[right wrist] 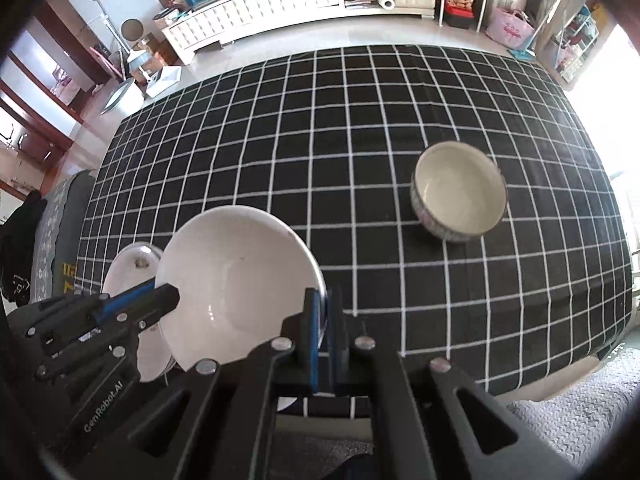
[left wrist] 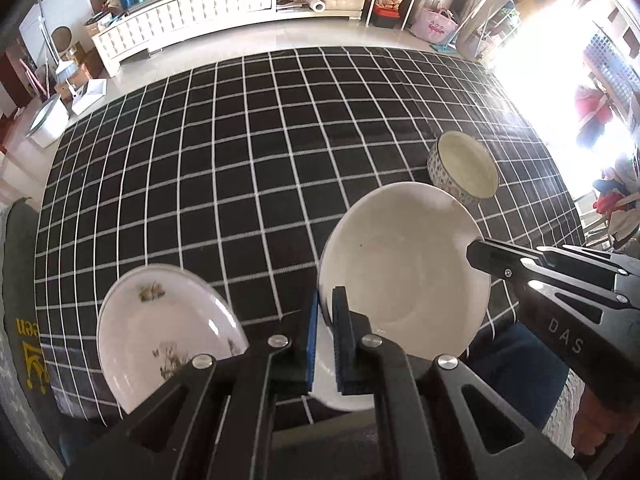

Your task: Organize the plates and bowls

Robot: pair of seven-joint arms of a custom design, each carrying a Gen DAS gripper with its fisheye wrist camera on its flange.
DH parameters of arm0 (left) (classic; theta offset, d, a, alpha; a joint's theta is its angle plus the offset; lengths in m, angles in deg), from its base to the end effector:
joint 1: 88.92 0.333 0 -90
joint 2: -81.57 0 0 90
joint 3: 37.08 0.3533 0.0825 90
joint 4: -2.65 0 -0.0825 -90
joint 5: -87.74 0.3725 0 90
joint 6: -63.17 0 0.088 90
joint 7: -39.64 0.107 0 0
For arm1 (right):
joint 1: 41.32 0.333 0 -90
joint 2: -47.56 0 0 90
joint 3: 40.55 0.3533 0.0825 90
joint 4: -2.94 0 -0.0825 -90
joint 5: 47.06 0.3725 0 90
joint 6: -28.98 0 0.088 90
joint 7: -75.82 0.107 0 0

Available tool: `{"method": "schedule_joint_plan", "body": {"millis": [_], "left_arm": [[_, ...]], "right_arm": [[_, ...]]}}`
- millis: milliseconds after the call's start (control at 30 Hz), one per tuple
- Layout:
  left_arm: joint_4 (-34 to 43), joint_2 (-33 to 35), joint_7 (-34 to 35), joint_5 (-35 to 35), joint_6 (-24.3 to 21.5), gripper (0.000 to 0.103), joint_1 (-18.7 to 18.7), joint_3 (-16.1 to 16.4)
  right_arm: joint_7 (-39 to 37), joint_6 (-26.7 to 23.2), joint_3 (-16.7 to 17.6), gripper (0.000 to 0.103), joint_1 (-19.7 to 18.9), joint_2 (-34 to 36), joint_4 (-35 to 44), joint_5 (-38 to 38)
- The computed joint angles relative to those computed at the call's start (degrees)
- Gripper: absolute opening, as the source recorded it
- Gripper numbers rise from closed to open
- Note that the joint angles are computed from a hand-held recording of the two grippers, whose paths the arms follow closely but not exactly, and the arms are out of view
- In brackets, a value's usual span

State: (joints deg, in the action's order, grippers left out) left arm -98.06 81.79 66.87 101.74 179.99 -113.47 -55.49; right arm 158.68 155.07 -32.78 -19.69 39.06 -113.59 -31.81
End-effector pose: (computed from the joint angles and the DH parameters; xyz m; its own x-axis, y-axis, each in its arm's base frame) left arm 0.4335 -0.3847 0.6193 0.2402 -0.9628 0.1239 -0.9052 -0.2683 -0.3296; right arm 0.4523 0.2702 0.5835 0.5118 -0.8373 -0.1926 -0.8396 -0.4400 -0.3185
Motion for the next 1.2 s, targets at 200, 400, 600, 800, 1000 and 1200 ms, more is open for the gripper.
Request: {"method": "schedule_joint_plan", "body": {"millis": [200, 400, 600, 800, 1000, 1200], "left_arm": [[-4.16, -2.86, -1.25, -1.31, 0.68, 0.006, -0.25, -0.43], [-6.34, -3.10, -1.70, -2.93, 1.41, 0.006, -0.52, -0.66], [-8.96, -4.07, -1.68, -4.52, 2.43, 0.006, -0.63, -0.63], [-9.60, -3.97, -0.87, -5.18, 2.35, 0.006, -0.63, -0.63], [-10.13, -3.35, -0.84, -6.09, 2.94, 0.006, -0.54, -0.50], [-10.28, -2.98, -0.84, -6.35, 3.12, 0.006, -0.51, -0.45]], "right_arm": [[0.54, -0.39, 0.71, 0.006, 0.60, -1.65, -2.47, -0.69], [0.99, -0.71, 1.05, 0.006, 1.14, -2.19, -4.41, -0.63], [1.29, -0.68, 1.17, 0.006, 1.44, -2.06, -5.75, -0.58], [1.63, -0.97, 1.19, 0.006, 1.62, -1.65, -6.44, -0.62], [2.23, -2.58, 1.34, 0.006, 1.74, -0.42, -5.48, -1.91], [2.91, -2.61, 1.46, 0.006, 1.91, -0.07, -5.25, -3.05]]}}
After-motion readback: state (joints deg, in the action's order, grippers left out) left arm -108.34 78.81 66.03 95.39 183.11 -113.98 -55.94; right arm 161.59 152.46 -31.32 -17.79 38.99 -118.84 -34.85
